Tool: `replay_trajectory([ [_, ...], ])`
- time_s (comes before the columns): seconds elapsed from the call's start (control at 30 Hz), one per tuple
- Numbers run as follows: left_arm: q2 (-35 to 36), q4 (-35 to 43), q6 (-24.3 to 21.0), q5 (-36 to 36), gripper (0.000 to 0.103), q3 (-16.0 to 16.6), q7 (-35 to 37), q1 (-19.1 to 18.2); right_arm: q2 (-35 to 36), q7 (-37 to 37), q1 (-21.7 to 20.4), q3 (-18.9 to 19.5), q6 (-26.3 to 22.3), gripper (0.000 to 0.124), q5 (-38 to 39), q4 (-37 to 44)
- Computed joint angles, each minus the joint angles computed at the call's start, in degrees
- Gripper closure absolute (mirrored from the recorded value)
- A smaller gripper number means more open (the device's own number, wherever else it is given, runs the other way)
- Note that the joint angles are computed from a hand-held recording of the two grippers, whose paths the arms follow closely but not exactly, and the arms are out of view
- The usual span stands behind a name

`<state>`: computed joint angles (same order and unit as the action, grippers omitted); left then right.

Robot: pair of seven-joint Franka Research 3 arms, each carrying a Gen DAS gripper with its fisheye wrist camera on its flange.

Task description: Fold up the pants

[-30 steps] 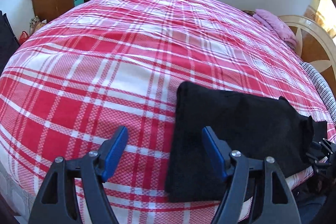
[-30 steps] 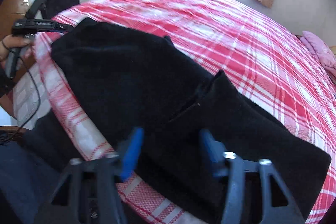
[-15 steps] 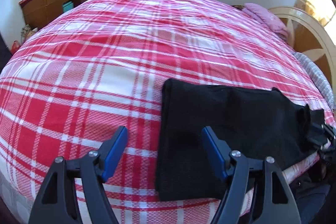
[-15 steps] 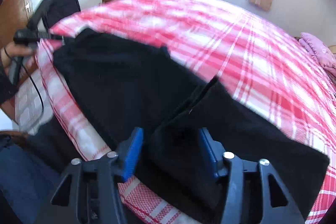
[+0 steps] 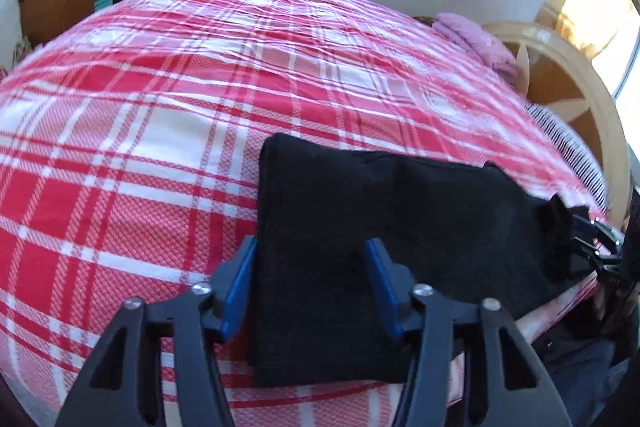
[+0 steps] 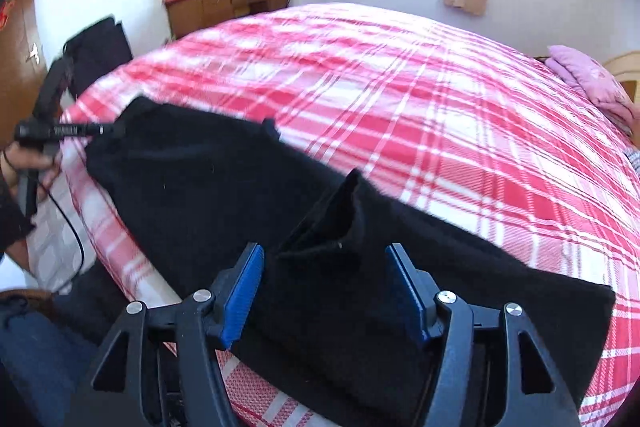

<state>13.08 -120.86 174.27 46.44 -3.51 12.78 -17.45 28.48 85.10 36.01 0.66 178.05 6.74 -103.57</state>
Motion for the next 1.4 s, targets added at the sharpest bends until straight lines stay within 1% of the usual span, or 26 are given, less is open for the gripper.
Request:
replay_trajectory([
  [0.03,0.39,-0.48,1.78,-3.41,0.07,-2.13,3.06,2.02,-0.1,0.8,0.79,-1.04,0.88,0.06,0.01,-0.26],
  [0.07,0.6,-0.69,2.55,-5.1,0.076,-2.59,4.08,2.38,0.04,1.44,1.51,-1.92,1.1,0.06,-0.01,0.01],
  [0.13,0.76,-1.24,4.47,-7.49,0.081,-2.4,4.8,2.32,0.39,2.91,3.19,-3.86,1.34,0.06,-0.17,0.23],
  [0.2,0.2,-2.38,6.33,-11.06,0.081,-3.49,7.19,3.52,0.14,4.59,4.71,-6.03,1.94,0.06,-0.38,-0.13],
  [0.23,-0.17,-3.53,8.9,-13.95,0.081,-5.83,9.33,5.96,-0.05,5.07,4.95,-6.53,2.42,0.06,-0.43,-0.51],
  [0.3,-0.97,-4.9,12.73,-16.73,0.081,-7.85,10.93,8.13,-0.55,5.43,4.66,-6.71,3.19,0.06,-0.22,-1.28],
  [0.33,-1.27,-5.21,13.93,-17.5,0.081,-8.24,11.5,8.45,-1.42,5.45,4.53,-6.85,3.54,0.06,-0.15,-2.36],
  [0.4,-1.68,-5.48,16.59,-18.99,0.081,-8.85,12.47,8.73,-2.18,6.3,5.58,-8.46,3.96,0.06,-0.02,-3.45],
  [0.47,-1.7,-4.91,18.78,-19.99,0.082,-10.67,13.51,9.84,-3.14,6.9,5.92,-9.48,4.39,0.06,0.15,-4.73],
  [0.5,-1.72,-4.36,19.48,-20.82,0.082,-10.72,14.52,9.28,-3.57,7.3,6.21,-10.1,4.52,0.06,0.27,-5.35],
  [0.6,-0.55,-0.89,20.04,-19.87,0.082,-13.9,16.31,10.47,-5.15,8.52,7.55,-12.55,5.24,0.06,0.35,-7.95],
  [0.67,0.86,2.28,18.75,-17.44,0.083,-18.33,16.93,13.21,-6.13,8.76,7.32,-12.95,5.77,0.06,0.66,-9.68],
  [0.7,2.4,4.81,17.41,-15.87,0.083,-22.11,17.45,15.74,-6.5,8.88,7.1,-13.05,5.99,0.06,0.94,-10.4],
  [0.77,4.79,8.29,15.76,-15.85,0.083,-25.85,19.67,17.74,-7.22,8.97,6.37,-13.05,5.87,0.06,1.51,-11.72],
  [0.83,8.61,12.97,13.66,-15.86,0.083,-31.27,22.84,20.42,-7.75,9.51,6.74,-14.09,5.95,0.06,1.76,-12.78],
  [0.87,9.51,14.15,13.15,-16.37,0.083,-32.24,23.93,20.53,-8.01,9.72,6.76,-14.41,6.13,0.06,1.87,-13.32],
  [0.9,11.63,16.85,11.89,-16.61,0.083,-34.15,25.76,21.0,-8.26,9.89,6.63,-14.56,6.29,0.06,2.05,-13.74],
  [0.97,14.82,21.08,9.71,-17.36,0.083,-36.63,29.07,20.93,-8.86,9.91,5.6,-14.0,7.16,0.06,2.73,-14.75],
  [1.03,18.97,26.93,5.83,-18.69,0.083,-39.57,34.17,20.25,-9.35,9.63,4.27,-13.12,7.67,0.06,3.75,-15.38],
  [1.07,20.32,28.49,4.5,-16.83,0.083,-41.21,34.06,20.8,-9.54,9.41,3.49,-12.52,7.9,0.06,4.28,-15.61],
  [1.1,22.45,32.06,1.89,-18.83,0.083,-41.99,37.96,19.34,-9.76,9.18,2.44,-11.67,8.35,0.06,4.9,-15.93],
  [1.2,26.36,38.46,-2.99,-20.02,0.083,-43.91,43.07,16.81,-10.09,8.47,1.53,-11.26,9.14,0.059,6.68,-16.52],
  [1.23,28.1,42.08,-5.34,-22.48,0.083,-43.56,46.83,14.5,-10.14,8.23,1.39,-11.41,9.42,0.059,7.3,-16.73],
  [1.27,29.33,43.7,-6.66,-21.7,0.083,-44.43,47.35,14.18,-10.16,7.94,1.26,-11.49,9.61,0.059,7.89,-16.85],
  [1.37,33.51,52.22,-12.75,-23.41,0.083,-44.44,52.67,9.47,-10.27,7.59,1.8,-12.61,10.42,0.059,10.26,-17.48],
  [1.4,35.66,56.77,-15.72,-23.94,0.083,-44.19,54.8,7.05,-10.41,7.4,0.57,-11.58,10.63,0.059,10.99,-17.64],
])
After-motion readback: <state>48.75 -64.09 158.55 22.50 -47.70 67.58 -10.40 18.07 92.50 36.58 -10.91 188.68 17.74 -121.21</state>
